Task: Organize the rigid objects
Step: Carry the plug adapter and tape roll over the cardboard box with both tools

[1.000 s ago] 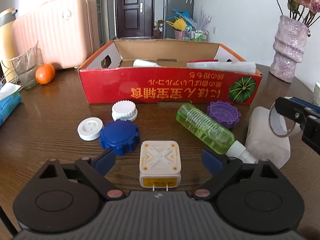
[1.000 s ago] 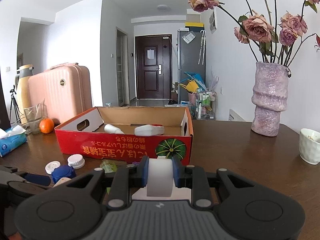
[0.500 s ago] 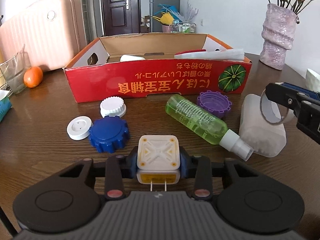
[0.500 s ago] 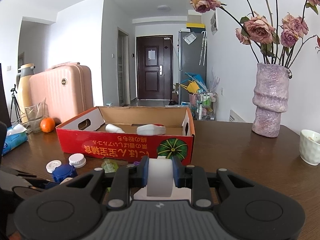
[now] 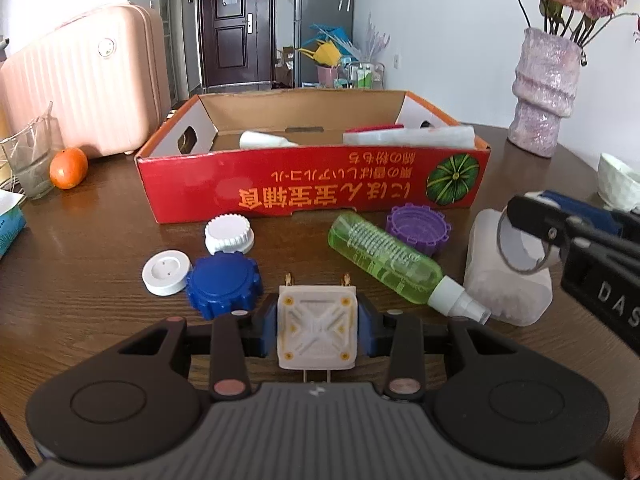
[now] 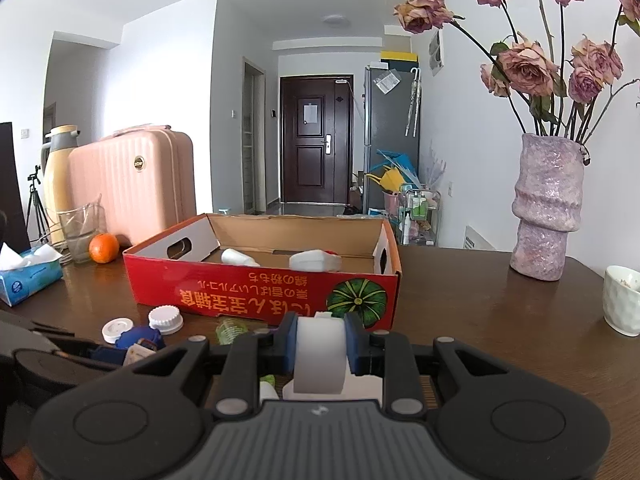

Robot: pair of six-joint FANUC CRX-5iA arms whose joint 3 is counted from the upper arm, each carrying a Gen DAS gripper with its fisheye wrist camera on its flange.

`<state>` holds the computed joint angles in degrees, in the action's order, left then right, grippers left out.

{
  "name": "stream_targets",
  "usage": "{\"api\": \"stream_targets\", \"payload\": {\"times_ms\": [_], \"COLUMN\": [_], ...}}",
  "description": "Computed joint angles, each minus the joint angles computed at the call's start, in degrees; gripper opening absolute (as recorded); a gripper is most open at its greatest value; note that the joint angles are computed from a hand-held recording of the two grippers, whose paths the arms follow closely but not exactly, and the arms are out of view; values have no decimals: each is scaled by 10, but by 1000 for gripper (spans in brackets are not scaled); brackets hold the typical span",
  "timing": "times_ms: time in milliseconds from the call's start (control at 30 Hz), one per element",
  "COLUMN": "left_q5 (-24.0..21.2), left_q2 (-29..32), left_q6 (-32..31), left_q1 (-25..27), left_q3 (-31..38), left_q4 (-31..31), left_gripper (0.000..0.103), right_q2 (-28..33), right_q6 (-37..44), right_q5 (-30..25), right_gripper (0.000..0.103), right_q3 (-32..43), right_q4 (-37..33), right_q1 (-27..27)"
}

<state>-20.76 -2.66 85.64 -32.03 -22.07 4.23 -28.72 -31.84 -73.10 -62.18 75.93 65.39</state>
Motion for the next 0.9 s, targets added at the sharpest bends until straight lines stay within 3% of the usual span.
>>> {"api": "stream_targets", "payload": {"times_ms": [733,900], "left_q5": [90,99], "left_q2": [-67,-75], "left_q6": [-118,-114], "left_q1": [14,18], "left_q3": [-80,-83], "left_q4": [130,131], "left_gripper": [40,40], "right_q2": [14,23], "right_q6": [-30,-41], "right_q5": [-35,-37], "right_gripper": [23,23], "right_q3": [8,15], "right_q4": [2,11], "right_q1": [37,35]}}
